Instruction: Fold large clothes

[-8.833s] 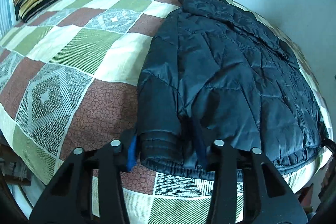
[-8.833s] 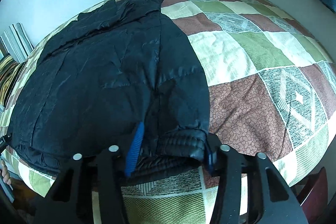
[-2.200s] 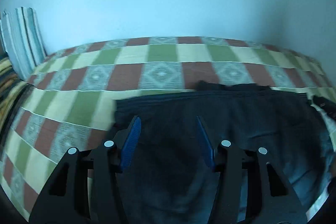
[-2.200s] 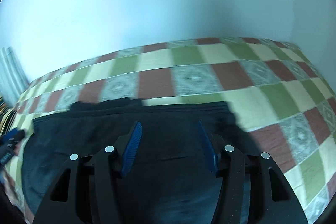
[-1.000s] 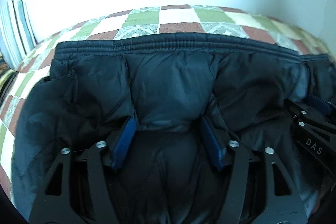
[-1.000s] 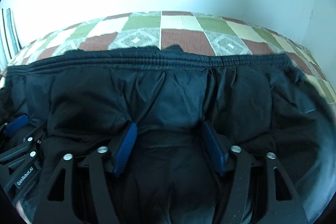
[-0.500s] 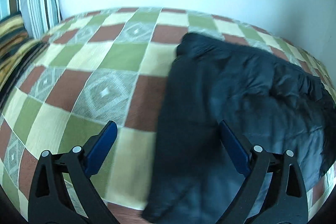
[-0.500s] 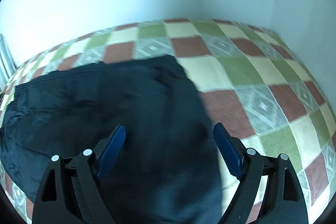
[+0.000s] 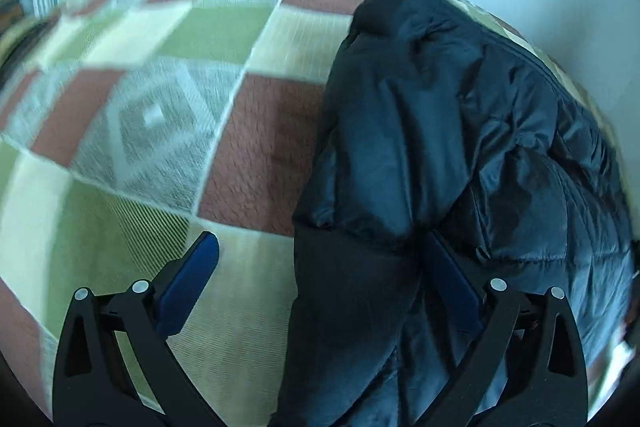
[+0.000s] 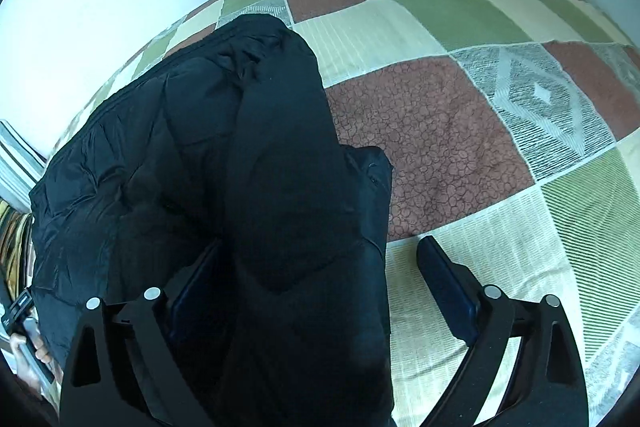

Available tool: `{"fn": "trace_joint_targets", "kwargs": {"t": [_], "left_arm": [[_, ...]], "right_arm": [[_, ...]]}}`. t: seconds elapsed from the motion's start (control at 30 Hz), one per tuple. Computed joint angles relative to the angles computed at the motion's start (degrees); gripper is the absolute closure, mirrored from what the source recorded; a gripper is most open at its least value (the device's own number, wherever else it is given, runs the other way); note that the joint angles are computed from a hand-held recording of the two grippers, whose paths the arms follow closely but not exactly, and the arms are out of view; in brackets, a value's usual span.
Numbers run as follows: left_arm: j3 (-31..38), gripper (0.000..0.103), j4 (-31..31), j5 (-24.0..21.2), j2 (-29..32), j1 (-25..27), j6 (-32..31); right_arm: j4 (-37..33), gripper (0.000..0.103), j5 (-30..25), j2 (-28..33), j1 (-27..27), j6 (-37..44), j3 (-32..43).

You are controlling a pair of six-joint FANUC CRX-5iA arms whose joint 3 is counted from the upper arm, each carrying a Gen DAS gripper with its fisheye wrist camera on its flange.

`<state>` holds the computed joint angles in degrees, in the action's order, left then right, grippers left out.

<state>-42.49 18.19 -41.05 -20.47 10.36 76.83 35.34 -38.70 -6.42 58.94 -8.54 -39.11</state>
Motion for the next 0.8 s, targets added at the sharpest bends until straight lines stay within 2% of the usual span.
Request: {"fn": "trace_joint_targets", "kwargs": {"t": [0.13,0.2,0.27,0.3,0.33,0.37,0.4,0.57,0.63,0.7,0.8], "left_arm": [[1.62,0.002,-5.23,0.83,0.69,-3.03,3.85],[1.87,0.005,-6.30,1.12,0.88,-4.10,4.76],[0.96,0.015,-4.57,1.60,0.29,-4.13,2.89],[0.35,0.024,-2.89,1.67,-0.20,-4.11,0.84],[-0.26,0.038,-0.74,1.56,-0.50,-4.05,-1.45],[-0.64,0.046,1.21,1.21,-0.69,-4.15,-3.31],[-0.26,0.052,0.80,0.86,-0.67,-4.63,-2.65],[0.12,0.065,-1.35,1.12,-1.61,-6.12,0.46],[0.77,0.075,-3.65,1.11,-2.19,-7.07,2.10],[1.65,0.080,-6.47,0.63,-3.20,-8.02,4.53],[1.38,0.086,-6.85,0.37,-5.18,-7.51,4.98]], "right_arm": [[1.09,0.010,-3.87,2.31,1.85,-0.27,1.91],[1.47,0.016,-3.92,2.70,2.40,-1.11,2.05],[1.41,0.037,-2.72,2.40,2.60,-0.57,1.94],[1.22,0.042,-2.41,2.32,2.83,-0.47,2.10],[0.74,0.049,-2.57,2.50,3.04,0.30,2.57],[0.33,0.055,-2.32,2.67,2.99,0.96,2.93],[0.21,0.057,-2.24,2.77,3.05,1.00,3.08],[3.54,0.076,-3.61,2.87,4.49,-1.57,2.69],[5.24,0.081,-5.00,2.95,5.49,-3.17,2.68],[6.74,0.083,-5.45,2.63,5.98,-5.03,2.26],[9.26,0.085,-5.36,1.51,6.71,-9.11,0.92]]}}
